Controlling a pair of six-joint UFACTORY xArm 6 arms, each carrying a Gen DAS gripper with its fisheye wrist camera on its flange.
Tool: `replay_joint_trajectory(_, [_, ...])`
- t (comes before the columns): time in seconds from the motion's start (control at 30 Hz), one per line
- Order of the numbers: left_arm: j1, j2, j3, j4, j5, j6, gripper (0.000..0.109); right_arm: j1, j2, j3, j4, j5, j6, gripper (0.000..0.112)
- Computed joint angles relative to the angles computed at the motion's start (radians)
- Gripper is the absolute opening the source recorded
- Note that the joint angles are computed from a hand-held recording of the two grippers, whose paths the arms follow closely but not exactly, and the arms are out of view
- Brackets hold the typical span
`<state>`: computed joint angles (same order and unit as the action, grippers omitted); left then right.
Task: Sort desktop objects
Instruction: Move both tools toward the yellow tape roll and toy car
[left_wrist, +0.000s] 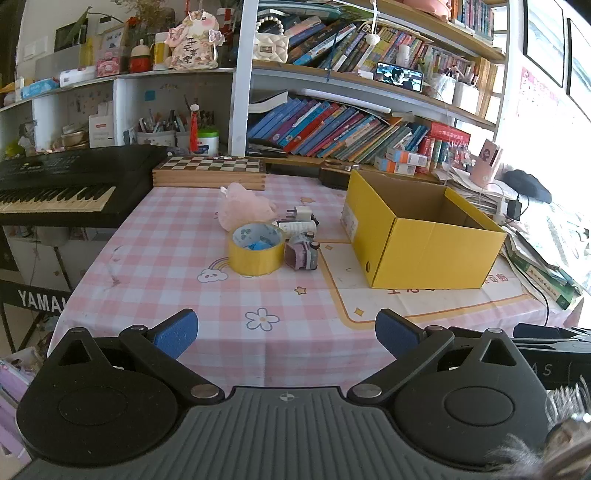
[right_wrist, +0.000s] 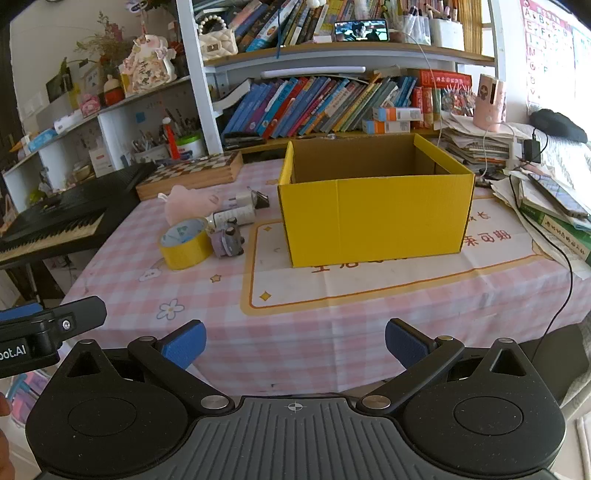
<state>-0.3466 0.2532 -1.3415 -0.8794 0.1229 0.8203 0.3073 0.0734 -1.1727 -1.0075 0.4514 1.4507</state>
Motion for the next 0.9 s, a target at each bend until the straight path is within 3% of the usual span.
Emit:
replay_joint_trajectory(0.67, [0.000,-0.010,0.008,0.005,0.002,-0.002,0.103,0.009,0.006,-0.008,-0.003,0.005,0.000,0.103])
replay_joint_trajectory(0.9, [0.001,-0.002,-0.021,-0.118,0.030,0.134,0.103,0.014,0.020,-0.025,0.013,0.013,-0.023,0.103])
